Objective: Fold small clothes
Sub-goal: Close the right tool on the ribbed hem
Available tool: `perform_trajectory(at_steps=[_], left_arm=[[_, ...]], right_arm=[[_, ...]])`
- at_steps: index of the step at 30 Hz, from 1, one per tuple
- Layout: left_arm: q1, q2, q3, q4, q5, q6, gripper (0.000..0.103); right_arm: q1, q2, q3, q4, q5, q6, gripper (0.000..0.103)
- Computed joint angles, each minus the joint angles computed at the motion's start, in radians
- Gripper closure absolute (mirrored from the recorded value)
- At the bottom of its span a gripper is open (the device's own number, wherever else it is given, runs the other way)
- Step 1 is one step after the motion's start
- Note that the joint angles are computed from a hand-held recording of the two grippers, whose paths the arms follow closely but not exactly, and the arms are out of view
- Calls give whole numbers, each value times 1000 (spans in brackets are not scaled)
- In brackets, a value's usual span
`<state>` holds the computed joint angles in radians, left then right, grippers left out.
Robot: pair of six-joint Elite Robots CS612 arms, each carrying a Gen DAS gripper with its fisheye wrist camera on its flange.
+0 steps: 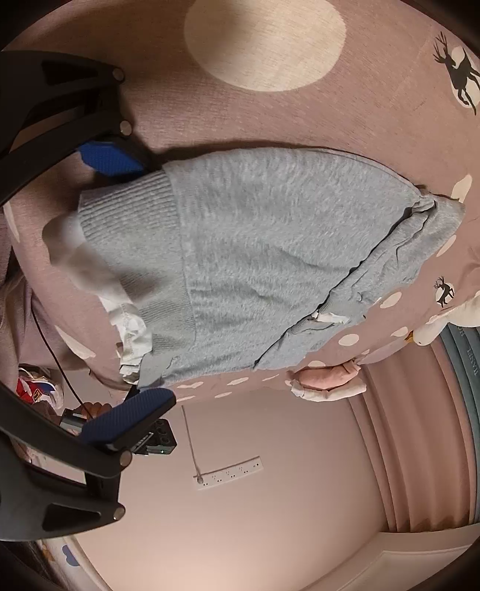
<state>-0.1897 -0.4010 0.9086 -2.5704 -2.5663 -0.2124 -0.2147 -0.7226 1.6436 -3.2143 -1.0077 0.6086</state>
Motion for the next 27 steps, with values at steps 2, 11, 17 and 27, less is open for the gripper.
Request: perform_trajectory(at_steps=[2, 11, 17, 27], left_arm=[[-4, -7, 6, 10, 21, 12, 1], [-22, -2, -16, 24, 49, -4, 1], [-29, -10, -20, 69, 93, 34, 6], [-29, -13, -7, 62, 104, 41, 9]], right_arm=[[-1, -1, 5, 0, 10, -14, 34], [17, 39, -56, -25, 24, -8, 34], [19, 39, -52, -41, 6, -18, 46], [-25, 52, 2, -217, 71, 207, 52]])
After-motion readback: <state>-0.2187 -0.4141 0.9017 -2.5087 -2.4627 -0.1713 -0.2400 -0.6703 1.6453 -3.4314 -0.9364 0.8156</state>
